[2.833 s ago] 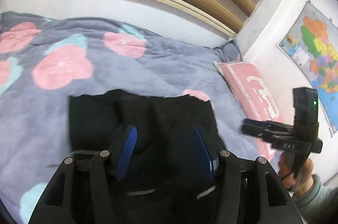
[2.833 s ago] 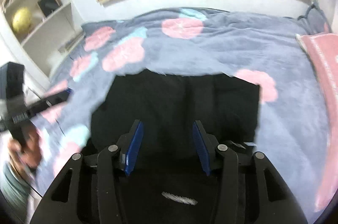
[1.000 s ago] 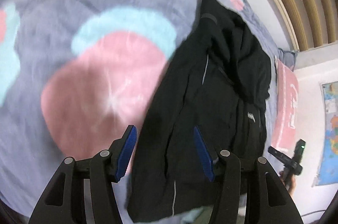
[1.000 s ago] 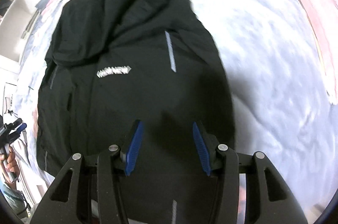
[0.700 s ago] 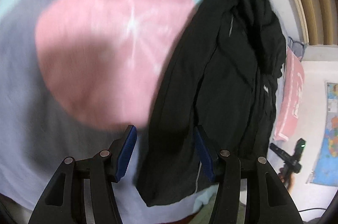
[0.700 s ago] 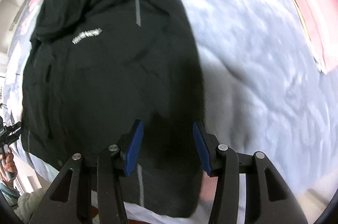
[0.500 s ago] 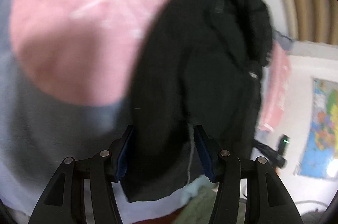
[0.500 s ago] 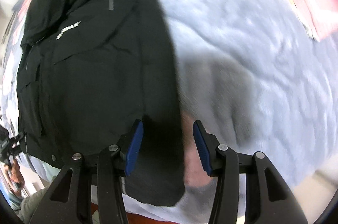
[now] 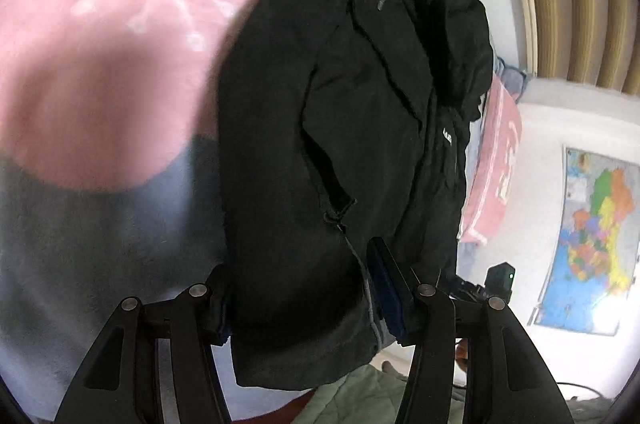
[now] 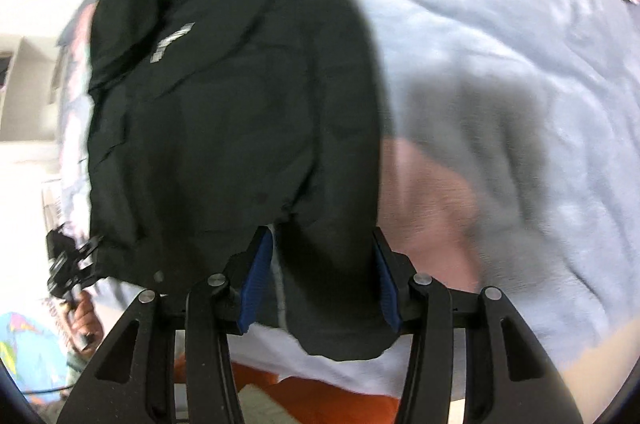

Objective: Fold large clothes

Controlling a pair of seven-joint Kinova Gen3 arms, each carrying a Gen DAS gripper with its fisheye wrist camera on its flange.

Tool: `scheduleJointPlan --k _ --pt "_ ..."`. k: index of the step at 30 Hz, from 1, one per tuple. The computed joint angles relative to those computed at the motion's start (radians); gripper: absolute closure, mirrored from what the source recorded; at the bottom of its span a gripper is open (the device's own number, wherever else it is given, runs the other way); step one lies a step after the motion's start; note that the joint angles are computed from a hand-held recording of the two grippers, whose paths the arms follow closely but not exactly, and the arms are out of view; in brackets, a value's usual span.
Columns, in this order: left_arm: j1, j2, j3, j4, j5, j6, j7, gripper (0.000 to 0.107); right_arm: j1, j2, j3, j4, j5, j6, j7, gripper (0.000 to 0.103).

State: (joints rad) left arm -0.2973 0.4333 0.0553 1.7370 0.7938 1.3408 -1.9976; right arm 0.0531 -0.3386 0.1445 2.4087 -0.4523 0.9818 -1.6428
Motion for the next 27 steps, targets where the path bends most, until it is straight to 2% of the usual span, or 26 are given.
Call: scheduleJointPlan --k 3,6,8,9,11,13,15,17,18,19,22,23,27 --pt "0.003 0.015 -0.002 -0.005 -0.018 0.002 0.004 0.05 0.014 0.064 -0.02 0.004 0.01 -0.007 0.008 0.048" --pt "0.007 0.009 0.005 0.019 0.012 -0.031 -0.003 0.05 -0.007 0.065 0.094 0.029 -0.059 0.016 0.122 0.048" --pt "0.015 -0.019 0.022 0.025 0.023 -0.047 -0.055 0.065 -0.039 0.027 0.176 0.032 -0.132 0.056 0.204 0.048" --pt "0.018 -0.02 0.027 0.018 0.035 -0.042 -0.072 0.073 -0.032 0.014 0.193 0.037 -0.156 0.07 0.244 0.048" --pt "0.027 -0.016 0.031 0.002 0.045 -0.027 -0.077 0.073 0.002 0.01 0.172 0.039 -0.165 0.08 0.275 0.048" --pt "0.048 0.004 0.029 -0.023 0.027 -0.021 -0.051 0.073 0.059 0.05 0.109 0.052 -0.143 0.053 0.257 0.048" --pt "0.055 0.03 0.029 -0.038 0.019 -0.01 -0.028 0.07 0.089 0.079 0.114 0.091 -0.169 0.023 0.285 0.048" --pt "0.073 0.032 0.015 -0.042 -0.006 -0.018 0.005 0.069 0.122 0.066 0.087 0.105 -0.171 0.013 0.278 0.06" --pt "0.072 0.014 0.022 -0.033 -0.016 -0.04 0.002 0.07 0.123 0.038 0.077 0.1 -0.165 0.018 0.266 0.071" --pt "0.069 -0.003 0.025 -0.023 -0.012 -0.056 -0.015 0.076 0.128 0.014 0.072 0.089 -0.155 0.03 0.255 0.076" --pt "0.053 -0.042 0.031 -0.013 0.033 -0.071 -0.05 0.087 0.1 -0.046 0.001 0.013 -0.108 0.058 0.167 0.081" --pt "0.044 -0.052 0.031 -0.015 0.054 -0.07 -0.063 0.088 0.084 -0.056 -0.009 -0.009 -0.102 0.058 0.149 0.082" --pt "0.02 -0.07 0.033 -0.077 0.143 -0.043 -0.089 0.09 0.038 -0.075 0.005 -0.132 -0.057 0.082 0.098 0.084"
